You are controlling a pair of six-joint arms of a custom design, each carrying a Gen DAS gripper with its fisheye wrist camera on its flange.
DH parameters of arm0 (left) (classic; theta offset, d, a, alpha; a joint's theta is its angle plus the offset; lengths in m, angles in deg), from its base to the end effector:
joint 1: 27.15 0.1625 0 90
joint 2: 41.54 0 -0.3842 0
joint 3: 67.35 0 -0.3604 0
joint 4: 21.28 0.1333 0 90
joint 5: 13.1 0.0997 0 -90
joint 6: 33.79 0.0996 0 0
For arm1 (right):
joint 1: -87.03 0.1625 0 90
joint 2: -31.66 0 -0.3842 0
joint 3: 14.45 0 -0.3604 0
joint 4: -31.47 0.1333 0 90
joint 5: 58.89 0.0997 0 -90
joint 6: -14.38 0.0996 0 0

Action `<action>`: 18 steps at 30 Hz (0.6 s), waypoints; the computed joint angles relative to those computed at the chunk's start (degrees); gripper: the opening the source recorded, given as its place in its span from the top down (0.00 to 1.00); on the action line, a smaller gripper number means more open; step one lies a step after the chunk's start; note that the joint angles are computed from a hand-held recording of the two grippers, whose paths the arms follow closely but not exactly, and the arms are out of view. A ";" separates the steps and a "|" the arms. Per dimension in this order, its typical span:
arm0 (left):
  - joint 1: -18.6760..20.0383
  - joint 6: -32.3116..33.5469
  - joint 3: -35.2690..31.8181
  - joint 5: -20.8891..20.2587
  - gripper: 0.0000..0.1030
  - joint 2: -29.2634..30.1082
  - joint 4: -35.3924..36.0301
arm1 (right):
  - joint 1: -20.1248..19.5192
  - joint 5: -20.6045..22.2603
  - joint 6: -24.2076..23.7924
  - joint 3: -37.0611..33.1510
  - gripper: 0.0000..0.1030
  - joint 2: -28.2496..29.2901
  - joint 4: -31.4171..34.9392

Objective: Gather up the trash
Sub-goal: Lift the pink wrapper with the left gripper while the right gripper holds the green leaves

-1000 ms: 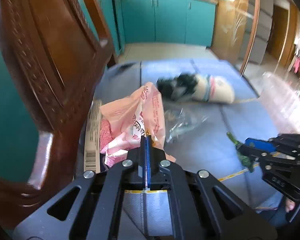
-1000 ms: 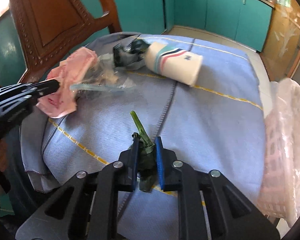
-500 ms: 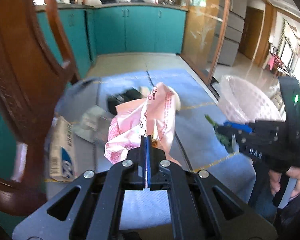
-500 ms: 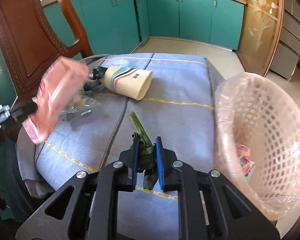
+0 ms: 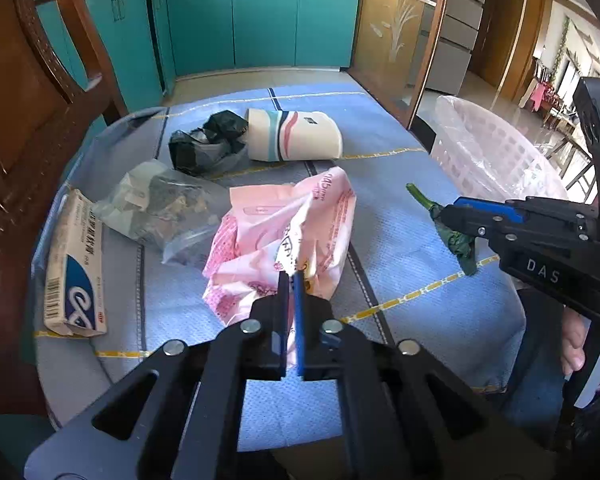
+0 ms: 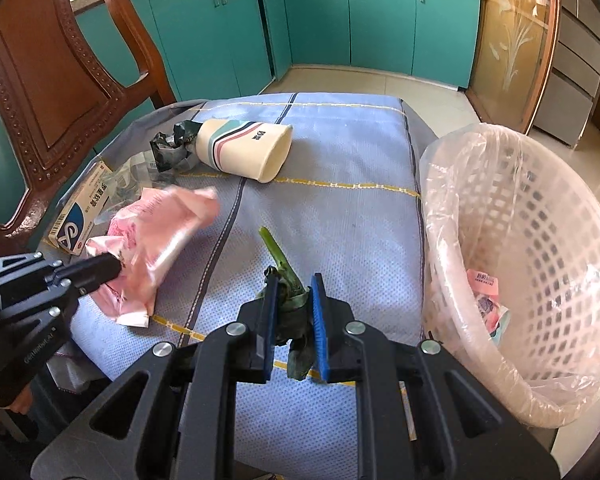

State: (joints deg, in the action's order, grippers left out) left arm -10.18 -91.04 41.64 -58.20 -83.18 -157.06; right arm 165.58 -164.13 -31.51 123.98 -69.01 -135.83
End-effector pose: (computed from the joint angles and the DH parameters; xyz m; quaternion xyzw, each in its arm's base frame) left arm -0.4118 -0.3385 -0.0171 0.1954 0.8895 -0.2677 0.3146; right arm 0.0351 -0.3661 0.3087 0.2333 -0.9042 0.2343 0.2703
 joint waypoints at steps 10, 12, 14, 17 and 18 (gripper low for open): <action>-0.01 2.22 -2.75 0.51 0.47 2.64 1.86 | -0.82 -0.14 0.14 0.04 0.84 0.09 0.22; 0.12 2.47 -3.43 0.81 0.45 3.09 2.89 | -0.98 -0.12 -0.04 0.14 0.84 0.02 0.17; 0.29 2.35 -3.64 0.85 0.42 3.21 3.02 | -1.15 -0.04 -0.01 0.15 0.84 -0.01 0.14; 0.60 1.61 -4.28 1.19 0.40 3.52 4.54 | -1.29 -0.01 0.00 0.19 0.84 -0.01 0.05; 0.73 1.30 -4.59 1.39 0.41 3.66 5.30 | -1.35 -0.02 -0.04 0.20 0.84 0.01 0.03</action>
